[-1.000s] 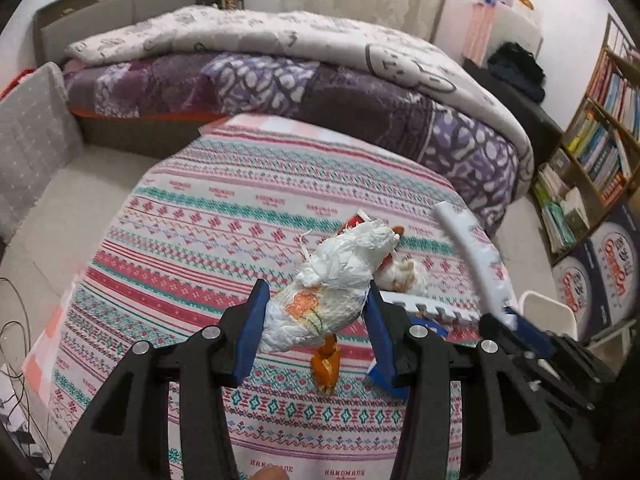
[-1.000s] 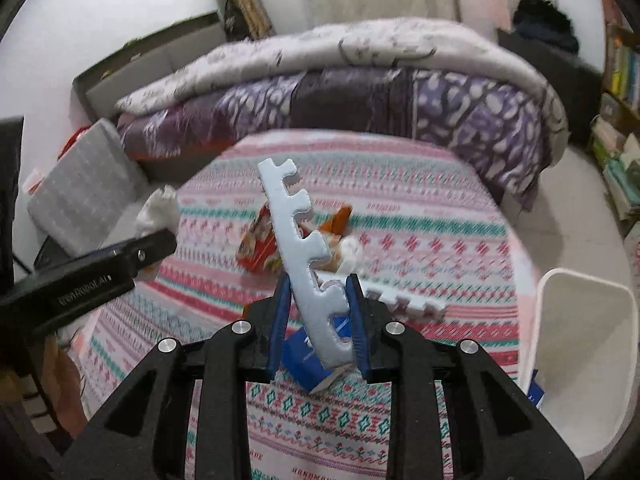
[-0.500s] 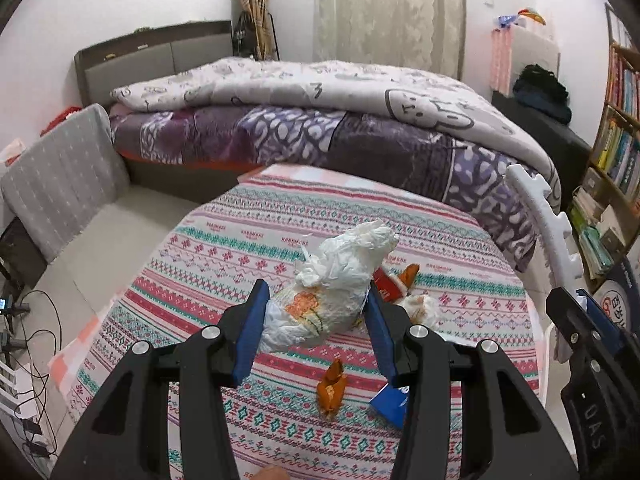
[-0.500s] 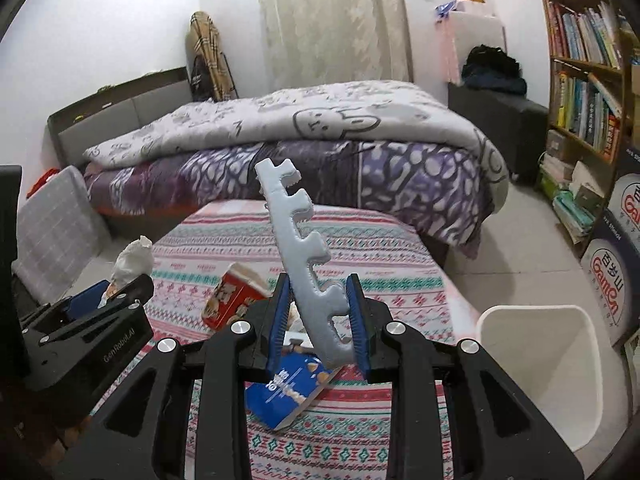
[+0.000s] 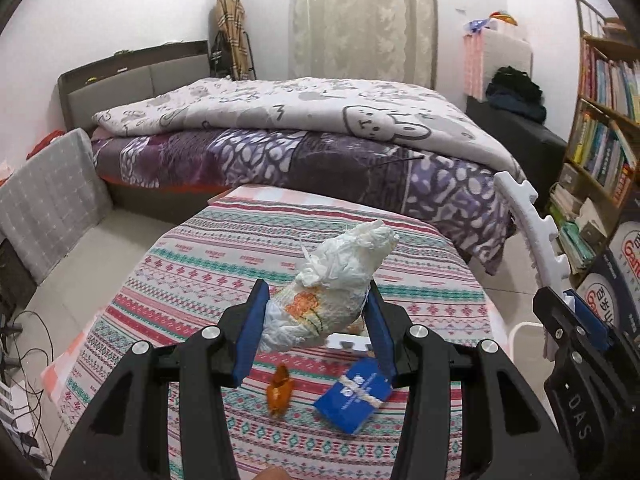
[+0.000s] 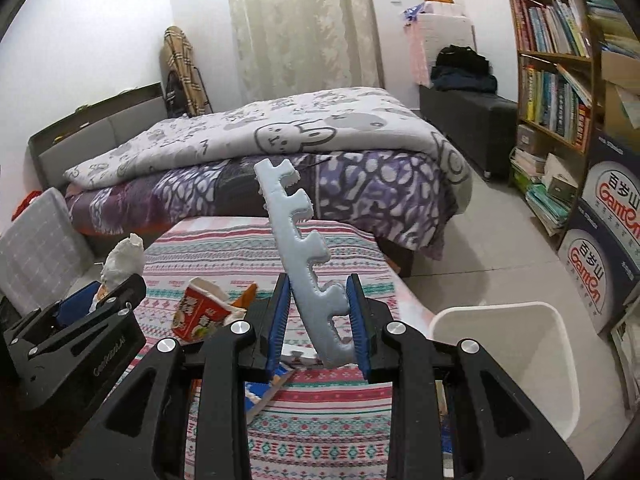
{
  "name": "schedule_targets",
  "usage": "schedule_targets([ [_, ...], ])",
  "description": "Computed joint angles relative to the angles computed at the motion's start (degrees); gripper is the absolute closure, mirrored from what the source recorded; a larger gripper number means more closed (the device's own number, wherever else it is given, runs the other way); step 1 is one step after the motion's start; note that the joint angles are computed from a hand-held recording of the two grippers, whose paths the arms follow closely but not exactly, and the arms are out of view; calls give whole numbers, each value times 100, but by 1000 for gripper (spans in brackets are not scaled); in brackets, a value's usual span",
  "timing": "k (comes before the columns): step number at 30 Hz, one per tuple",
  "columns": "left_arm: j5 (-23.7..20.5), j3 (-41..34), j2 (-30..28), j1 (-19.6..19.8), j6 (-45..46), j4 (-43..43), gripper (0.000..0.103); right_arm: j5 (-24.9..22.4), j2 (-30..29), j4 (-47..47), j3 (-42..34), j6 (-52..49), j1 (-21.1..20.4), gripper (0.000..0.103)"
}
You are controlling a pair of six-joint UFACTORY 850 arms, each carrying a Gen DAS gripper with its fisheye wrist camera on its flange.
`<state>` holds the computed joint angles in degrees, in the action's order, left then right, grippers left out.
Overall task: Collect trash
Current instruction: 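Carry the foam strip over the bin with right gripper while left gripper holds the white bag, then open right gripper to drop the foam strip while left gripper releases the white bag into the bin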
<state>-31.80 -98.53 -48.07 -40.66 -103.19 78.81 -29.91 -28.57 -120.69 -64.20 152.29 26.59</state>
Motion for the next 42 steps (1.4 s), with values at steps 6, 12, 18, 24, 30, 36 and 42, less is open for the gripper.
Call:
schedule_targets([
  [6, 22, -294, -173, -132, 271, -157, 56, -31, 139, 93, 196, 71, -140, 76],
  [12, 34, -625, -392, -267, 623, -383, 56, -145, 276, 406, 392, -87, -274, 76],
  [18, 87, -981, -623, -394, 1034, -663, 55, -232, 360, 928, 548, -410, -432, 75],
  [24, 152, -1402, -888, -532, 1540, -1027, 55, -206, 444, 1437, 709, -755, -652, 73],
  [30, 196, -1894, -1198, -667, 2213, -1498, 55, -290, 572, 1838, 921, -878, -832, 47],
  [36, 194, -2334, -1488, -804, 2844, -1949, 55, -526, 738, 2084, 1120, -817, -984, 22],
  [42, 180, -2742, -1751, -925, 3439, -2362, 55, -706, 881, 2155, 1300, -764, -1094, 12],
])
